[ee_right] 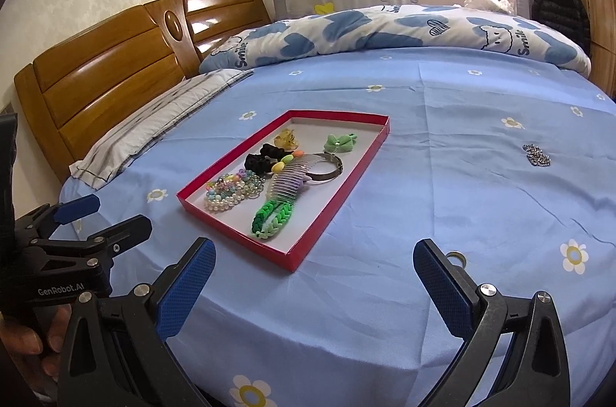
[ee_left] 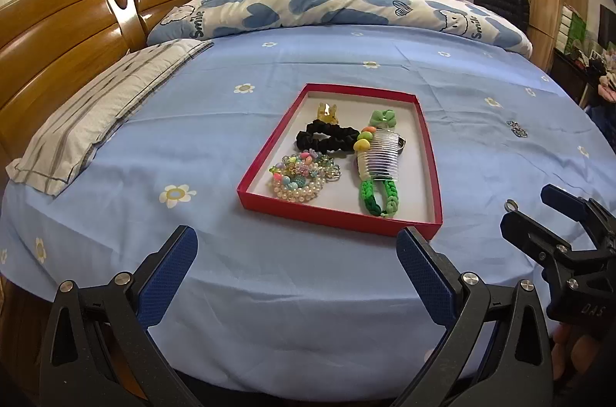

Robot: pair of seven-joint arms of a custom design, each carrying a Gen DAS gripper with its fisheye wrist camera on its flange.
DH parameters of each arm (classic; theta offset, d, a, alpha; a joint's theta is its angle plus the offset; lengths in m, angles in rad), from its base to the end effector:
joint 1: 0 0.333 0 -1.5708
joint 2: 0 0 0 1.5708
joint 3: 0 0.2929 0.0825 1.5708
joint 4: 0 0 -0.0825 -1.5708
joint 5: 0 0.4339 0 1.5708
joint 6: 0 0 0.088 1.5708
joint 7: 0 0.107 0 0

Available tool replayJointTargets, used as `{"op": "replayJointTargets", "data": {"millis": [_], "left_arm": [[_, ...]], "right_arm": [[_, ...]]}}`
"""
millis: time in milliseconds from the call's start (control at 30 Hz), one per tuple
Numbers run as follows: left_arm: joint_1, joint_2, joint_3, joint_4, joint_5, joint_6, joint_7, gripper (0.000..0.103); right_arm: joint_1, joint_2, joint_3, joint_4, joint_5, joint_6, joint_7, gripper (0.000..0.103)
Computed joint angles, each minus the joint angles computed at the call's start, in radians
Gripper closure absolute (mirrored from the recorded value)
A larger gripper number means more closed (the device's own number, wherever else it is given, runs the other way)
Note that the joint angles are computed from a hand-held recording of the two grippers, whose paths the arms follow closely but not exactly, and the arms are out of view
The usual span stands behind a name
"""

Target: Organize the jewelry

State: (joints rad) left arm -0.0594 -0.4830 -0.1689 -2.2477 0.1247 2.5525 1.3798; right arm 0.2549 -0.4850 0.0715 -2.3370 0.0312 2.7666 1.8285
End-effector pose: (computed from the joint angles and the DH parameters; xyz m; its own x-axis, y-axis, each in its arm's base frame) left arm 0.5021 -0.1306 0.6108 -0.0982 -0.9931 -0.0648 -0.6913 0.1149 -0.7134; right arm 0.4868 0.1681 0.5932 0.1464 -0.9691 -0.1986 -0.6394 0.0604 -0.7665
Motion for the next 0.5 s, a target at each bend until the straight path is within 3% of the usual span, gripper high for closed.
{"op": "replayJointTargets", "data": {"millis": [500], "left_arm": [[-0.002, -0.014, 0.002, -0.012, 0.002, 0.006, -0.005, 0.000]], "right_arm": [[0.000, -0.002, 0.008, -0.001, -0.007, 0.002, 0.000, 0.000]]}}
